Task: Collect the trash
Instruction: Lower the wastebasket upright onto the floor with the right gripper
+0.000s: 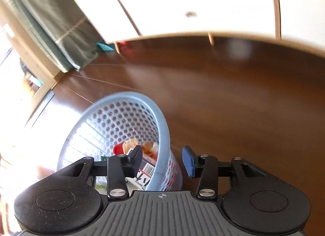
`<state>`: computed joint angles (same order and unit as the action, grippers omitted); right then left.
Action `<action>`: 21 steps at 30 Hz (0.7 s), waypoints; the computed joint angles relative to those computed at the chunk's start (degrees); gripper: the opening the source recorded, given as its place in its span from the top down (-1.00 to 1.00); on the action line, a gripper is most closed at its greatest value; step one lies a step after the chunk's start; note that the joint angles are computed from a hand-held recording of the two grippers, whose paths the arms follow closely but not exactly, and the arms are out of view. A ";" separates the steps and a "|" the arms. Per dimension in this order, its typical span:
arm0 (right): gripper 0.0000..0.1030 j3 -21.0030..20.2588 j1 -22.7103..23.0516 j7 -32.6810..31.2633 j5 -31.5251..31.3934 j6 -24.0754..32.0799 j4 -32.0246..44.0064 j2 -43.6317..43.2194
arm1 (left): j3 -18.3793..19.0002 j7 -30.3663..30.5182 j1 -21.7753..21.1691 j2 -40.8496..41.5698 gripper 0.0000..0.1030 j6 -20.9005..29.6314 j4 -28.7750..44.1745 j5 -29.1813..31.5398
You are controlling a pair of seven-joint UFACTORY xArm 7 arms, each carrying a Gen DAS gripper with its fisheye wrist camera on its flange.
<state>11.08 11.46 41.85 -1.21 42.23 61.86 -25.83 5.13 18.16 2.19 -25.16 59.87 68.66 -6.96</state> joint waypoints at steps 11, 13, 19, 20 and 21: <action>0.16 4.93 4.91 -0.96 1.29 6.74 -9.84 -15.16 | 0.81 1.95 -3.63 -7.12 -0.72 6.15 -2.38 -5.29; 0.16 5.70 6.43 -0.63 2.65 9.56 -9.39 -15.75 | 0.95 2.47 -4.14 -9.02 -0.73 7.93 -2.44 -5.68; 0.16 7.84 9.20 -3.17 3.21 20.10 -2.42 -14.47 | 0.36 3.87 -6.04 -12.35 -0.74 13.64 1.12 -5.34; 0.16 8.24 9.31 -3.68 3.06 22.05 -0.31 -13.62 | 0.18 3.87 -6.42 -12.29 -0.74 14.40 2.71 -5.45; 0.16 8.78 9.66 -3.85 3.10 24.43 1.43 -13.83 | 0.14 3.97 -6.84 -12.23 -0.75 15.32 4.42 -5.60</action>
<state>19.86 21.11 38.01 1.88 66.65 63.29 -39.65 5.28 22.13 -4.64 -37.39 75.19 73.08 -12.56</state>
